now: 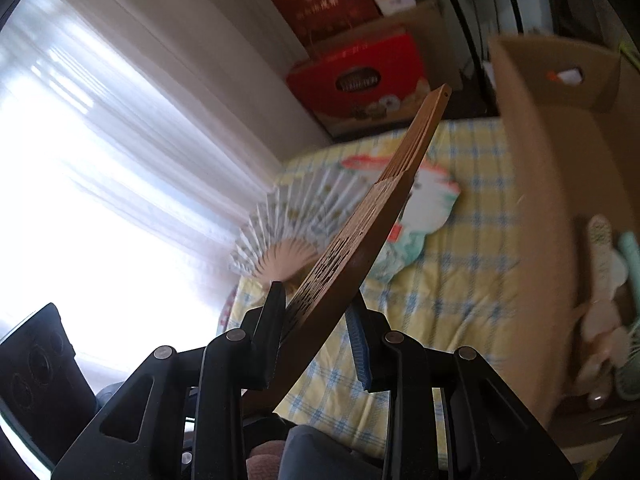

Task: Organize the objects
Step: 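Lift the brown wooden fan with the right gripper and carry it over the box, then lower the brown fan upright into the box and open the right gripper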

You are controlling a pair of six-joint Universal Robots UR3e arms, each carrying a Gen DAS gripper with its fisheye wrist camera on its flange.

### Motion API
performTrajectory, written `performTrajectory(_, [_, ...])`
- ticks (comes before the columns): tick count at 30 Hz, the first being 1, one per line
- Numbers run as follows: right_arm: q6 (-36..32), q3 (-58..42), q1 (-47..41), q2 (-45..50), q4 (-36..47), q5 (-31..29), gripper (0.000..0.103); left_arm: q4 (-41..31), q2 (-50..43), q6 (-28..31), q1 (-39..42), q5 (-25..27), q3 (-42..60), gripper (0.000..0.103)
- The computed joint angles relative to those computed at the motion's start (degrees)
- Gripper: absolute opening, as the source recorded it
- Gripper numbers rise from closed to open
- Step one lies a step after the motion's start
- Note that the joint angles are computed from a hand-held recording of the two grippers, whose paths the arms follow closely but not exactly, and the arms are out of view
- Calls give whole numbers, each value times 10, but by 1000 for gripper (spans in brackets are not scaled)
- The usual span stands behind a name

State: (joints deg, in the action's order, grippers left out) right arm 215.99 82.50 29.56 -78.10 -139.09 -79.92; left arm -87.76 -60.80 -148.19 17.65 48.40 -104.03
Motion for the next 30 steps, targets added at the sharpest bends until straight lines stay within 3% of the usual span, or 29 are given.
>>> performTrajectory(6, [-39,47,-54,-97,39,4,30,114,-69,-116,-116,23,54,27])
performTrajectory(11, [-83,84,-120,-152,72,18,30,222,-171,-214,-236,74,112,28])
performTrajectory(15, [-115,135,-188,-203,95,56,30,268,-259,-262,-318,124,173,28])
performTrajectory(21, [-173,208,-286,-260,123,123,30,281,-361,-293,-399,190,260,29])
performTrajectory(30, [-214,241,-333,-220,120,171,30,283,-447,-306,-456,262,319,33])
